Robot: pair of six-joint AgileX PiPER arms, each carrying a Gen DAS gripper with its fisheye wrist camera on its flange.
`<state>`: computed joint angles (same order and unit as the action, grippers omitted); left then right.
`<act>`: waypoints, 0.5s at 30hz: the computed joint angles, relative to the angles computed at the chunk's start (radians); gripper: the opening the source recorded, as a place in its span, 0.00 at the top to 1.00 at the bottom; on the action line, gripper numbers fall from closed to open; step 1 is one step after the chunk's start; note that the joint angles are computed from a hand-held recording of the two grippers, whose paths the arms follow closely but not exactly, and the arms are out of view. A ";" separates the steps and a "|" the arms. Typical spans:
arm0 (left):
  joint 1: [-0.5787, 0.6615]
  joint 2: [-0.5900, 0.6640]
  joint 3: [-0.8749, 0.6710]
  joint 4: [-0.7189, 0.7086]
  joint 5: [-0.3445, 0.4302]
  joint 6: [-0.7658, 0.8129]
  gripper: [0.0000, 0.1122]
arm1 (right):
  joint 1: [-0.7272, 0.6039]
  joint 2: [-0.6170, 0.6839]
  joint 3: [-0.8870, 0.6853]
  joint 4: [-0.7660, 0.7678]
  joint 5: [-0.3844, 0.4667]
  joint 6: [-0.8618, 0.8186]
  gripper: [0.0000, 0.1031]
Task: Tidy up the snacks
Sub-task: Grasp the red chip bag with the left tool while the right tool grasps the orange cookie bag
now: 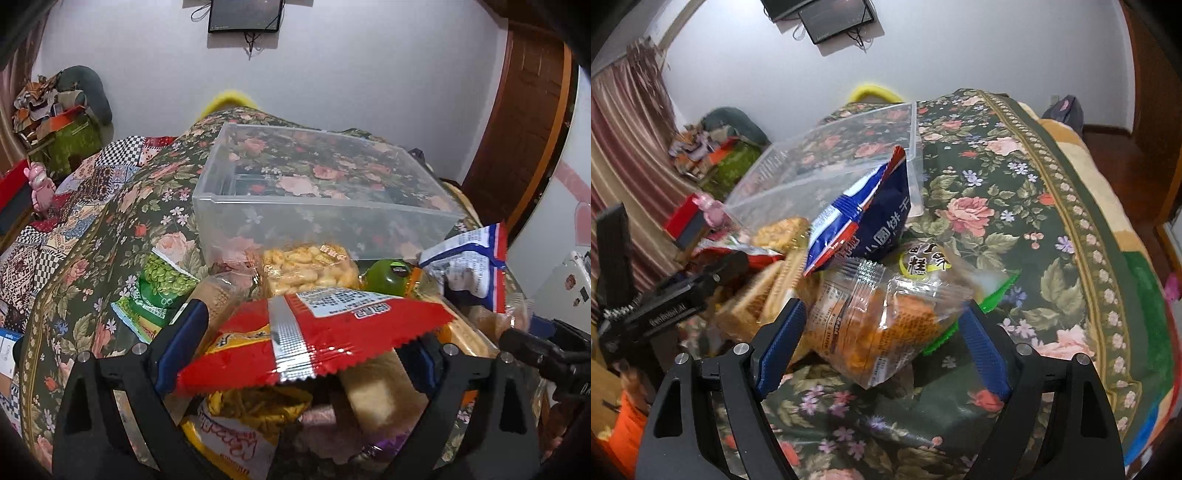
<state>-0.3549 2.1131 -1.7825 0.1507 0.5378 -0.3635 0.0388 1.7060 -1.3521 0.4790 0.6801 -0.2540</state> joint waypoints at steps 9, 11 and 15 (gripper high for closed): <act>0.011 0.000 0.023 -0.079 -0.031 0.074 0.37 | 0.034 0.002 -0.008 -0.083 -0.014 0.052 0.39; 0.012 -0.008 0.031 -0.094 -0.035 0.088 0.41 | 0.033 0.004 -0.018 -0.087 -0.006 0.056 0.41; 0.016 -0.043 0.067 -0.135 -0.067 0.133 0.41 | 0.030 -0.003 -0.021 -0.089 0.001 0.069 0.43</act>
<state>-0.3385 2.0701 -1.7159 0.0155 0.4711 -0.2302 0.0687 1.7031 -1.3727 0.3896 0.6811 -0.1852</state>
